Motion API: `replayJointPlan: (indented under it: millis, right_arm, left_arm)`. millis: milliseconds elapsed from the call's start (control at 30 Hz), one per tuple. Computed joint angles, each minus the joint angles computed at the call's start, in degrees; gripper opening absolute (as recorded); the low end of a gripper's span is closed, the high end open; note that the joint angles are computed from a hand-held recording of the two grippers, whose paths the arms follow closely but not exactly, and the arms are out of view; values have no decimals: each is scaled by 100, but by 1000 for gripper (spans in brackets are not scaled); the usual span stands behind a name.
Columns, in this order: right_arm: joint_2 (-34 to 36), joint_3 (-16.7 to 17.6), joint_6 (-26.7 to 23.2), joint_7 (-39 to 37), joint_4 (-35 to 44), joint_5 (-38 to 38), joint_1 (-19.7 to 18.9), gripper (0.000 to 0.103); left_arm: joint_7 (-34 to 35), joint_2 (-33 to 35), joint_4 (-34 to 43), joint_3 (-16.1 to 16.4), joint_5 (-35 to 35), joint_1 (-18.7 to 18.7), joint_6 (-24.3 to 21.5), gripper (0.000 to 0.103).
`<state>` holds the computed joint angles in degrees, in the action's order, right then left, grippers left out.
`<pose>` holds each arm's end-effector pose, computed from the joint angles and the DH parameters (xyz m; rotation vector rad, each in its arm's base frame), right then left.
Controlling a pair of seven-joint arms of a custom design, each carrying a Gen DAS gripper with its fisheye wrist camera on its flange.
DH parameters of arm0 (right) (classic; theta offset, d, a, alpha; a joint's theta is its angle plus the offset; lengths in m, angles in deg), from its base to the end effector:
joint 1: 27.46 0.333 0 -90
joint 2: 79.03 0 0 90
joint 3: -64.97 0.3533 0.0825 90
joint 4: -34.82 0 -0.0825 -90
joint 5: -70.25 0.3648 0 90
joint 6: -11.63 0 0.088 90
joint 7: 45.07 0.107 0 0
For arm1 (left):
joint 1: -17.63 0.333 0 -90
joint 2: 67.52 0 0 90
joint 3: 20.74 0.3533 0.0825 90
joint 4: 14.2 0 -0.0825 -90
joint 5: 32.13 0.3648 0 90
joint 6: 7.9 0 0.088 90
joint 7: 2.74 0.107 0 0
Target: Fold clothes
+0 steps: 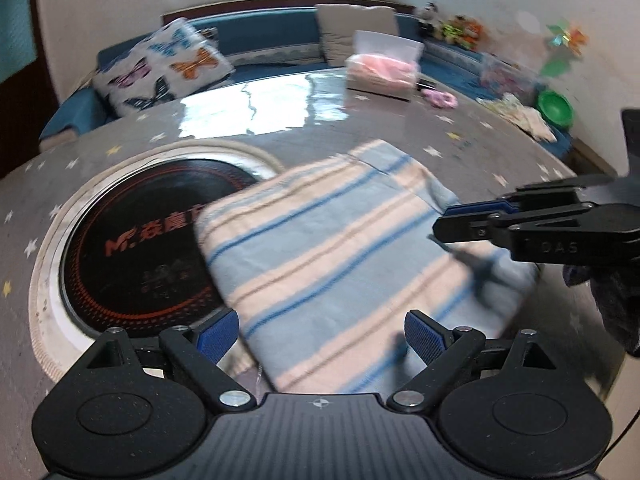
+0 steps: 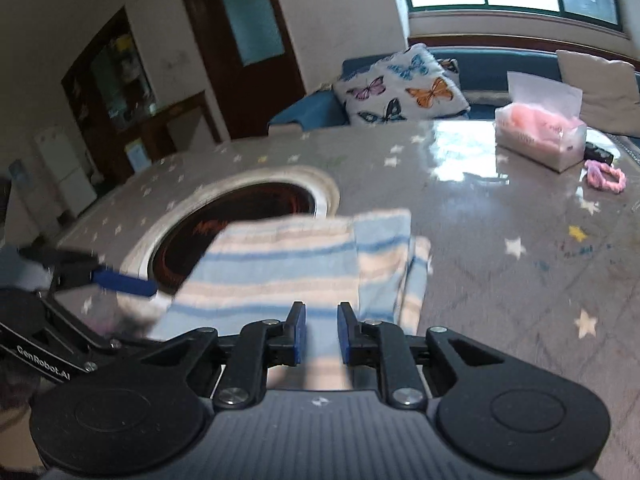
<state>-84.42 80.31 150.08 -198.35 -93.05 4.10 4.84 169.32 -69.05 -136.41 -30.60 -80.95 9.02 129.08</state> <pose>0.3495 0.3812 0.4884 -1.2976 1.9391 -0.7060 0.5146 -0.1795 0.4975 -0.5321 2.8030 -1.0364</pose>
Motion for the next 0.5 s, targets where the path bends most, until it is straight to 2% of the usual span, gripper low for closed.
replayJointPlan:
  millis: [200,367,500]
  right_arm:
    - [-100,154,-198,101,-238,18,155,17]
    - [-113,249,-446,157,-298,-74,287,17]
    - [-173,216,-401,171,-336,-27,310,17]
  left_arm:
    - [547,-129,-270,30,-71,-11,-56,94]
    - [717,-149,-397,56,-65,-11,17,95]
    - [689,-118,-352,79,-30,17,-30,95]
